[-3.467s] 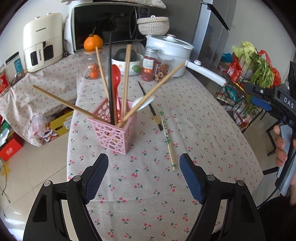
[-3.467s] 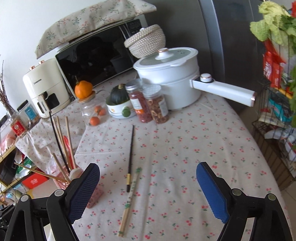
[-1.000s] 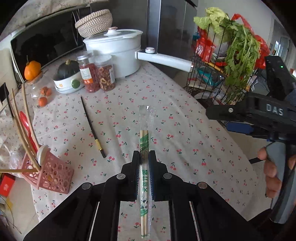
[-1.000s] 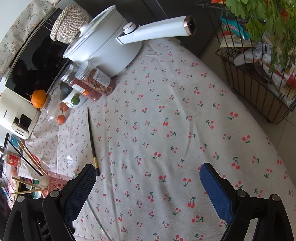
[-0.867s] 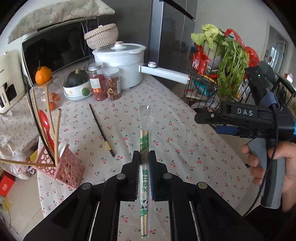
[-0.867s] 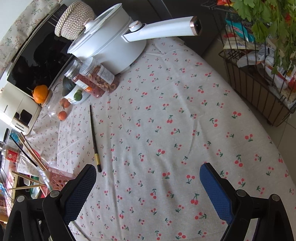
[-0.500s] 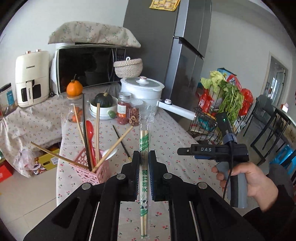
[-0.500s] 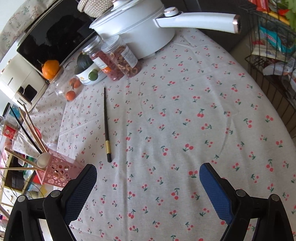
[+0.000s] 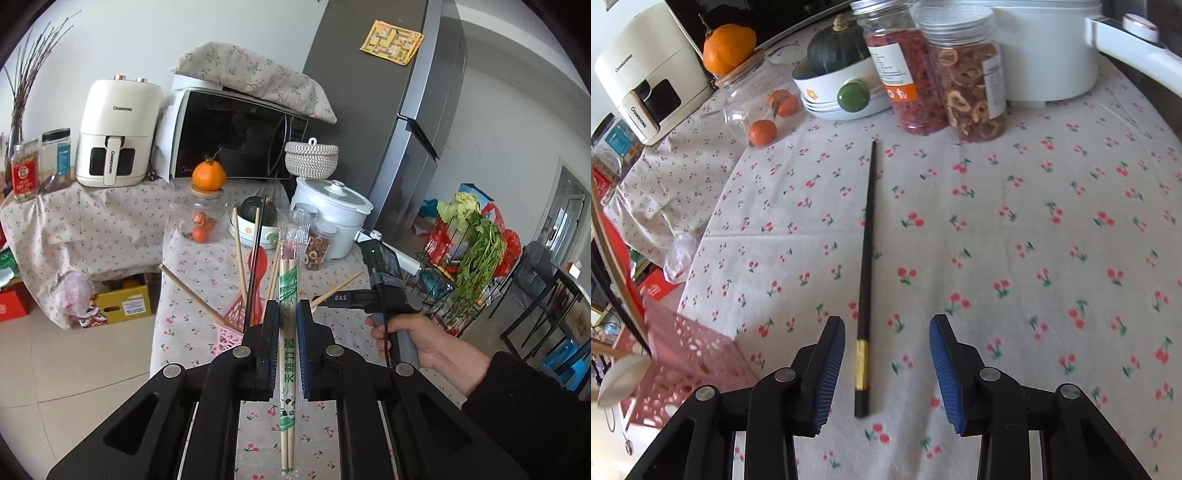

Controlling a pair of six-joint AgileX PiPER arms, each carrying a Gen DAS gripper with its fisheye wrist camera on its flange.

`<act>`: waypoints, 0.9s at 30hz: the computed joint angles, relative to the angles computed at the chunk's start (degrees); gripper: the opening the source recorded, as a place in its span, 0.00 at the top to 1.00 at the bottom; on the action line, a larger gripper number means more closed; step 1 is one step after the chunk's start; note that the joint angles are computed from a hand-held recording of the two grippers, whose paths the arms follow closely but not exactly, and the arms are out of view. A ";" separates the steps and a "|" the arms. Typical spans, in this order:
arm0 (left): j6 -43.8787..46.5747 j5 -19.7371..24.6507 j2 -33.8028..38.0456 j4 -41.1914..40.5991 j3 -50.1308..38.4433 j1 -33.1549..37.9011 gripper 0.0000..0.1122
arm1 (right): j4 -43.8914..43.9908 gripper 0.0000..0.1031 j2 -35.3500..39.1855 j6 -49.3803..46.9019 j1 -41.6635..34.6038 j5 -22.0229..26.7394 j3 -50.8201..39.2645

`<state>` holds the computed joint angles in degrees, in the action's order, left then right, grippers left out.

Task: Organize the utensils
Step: 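Grasp the gold-banded black chopstick with the right gripper while the left gripper holds the wrapped pair, then carry both held chopsticks upright over the pink basket with both grippers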

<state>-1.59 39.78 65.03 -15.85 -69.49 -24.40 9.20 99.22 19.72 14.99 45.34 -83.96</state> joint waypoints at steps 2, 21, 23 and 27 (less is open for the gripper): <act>0.81 -0.52 0.28 -0.22 0.21 0.66 0.91 | 0.13 0.68 4.55 -0.29 -0.25 0.20 -5.38; 6.15 -0.43 3.73 -9.02 -0.73 5.16 0.91 | -13.40 0.96 24.37 1.31 3.27 12.62 -31.25; 4.45 -0.99 3.59 -7.43 -0.64 4.31 0.91 | -13.71 0.96 20.99 1.22 3.49 12.17 -26.20; 2.19 -1.83 3.43 -5.17 -0.67 3.10 0.91 | -12.24 0.96 10.88 2.28 2.60 8.46 -12.64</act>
<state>0.60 37.96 68.46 -21.02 -70.16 -21.30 -3.04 110.10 22.00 17.59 53.81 -96.60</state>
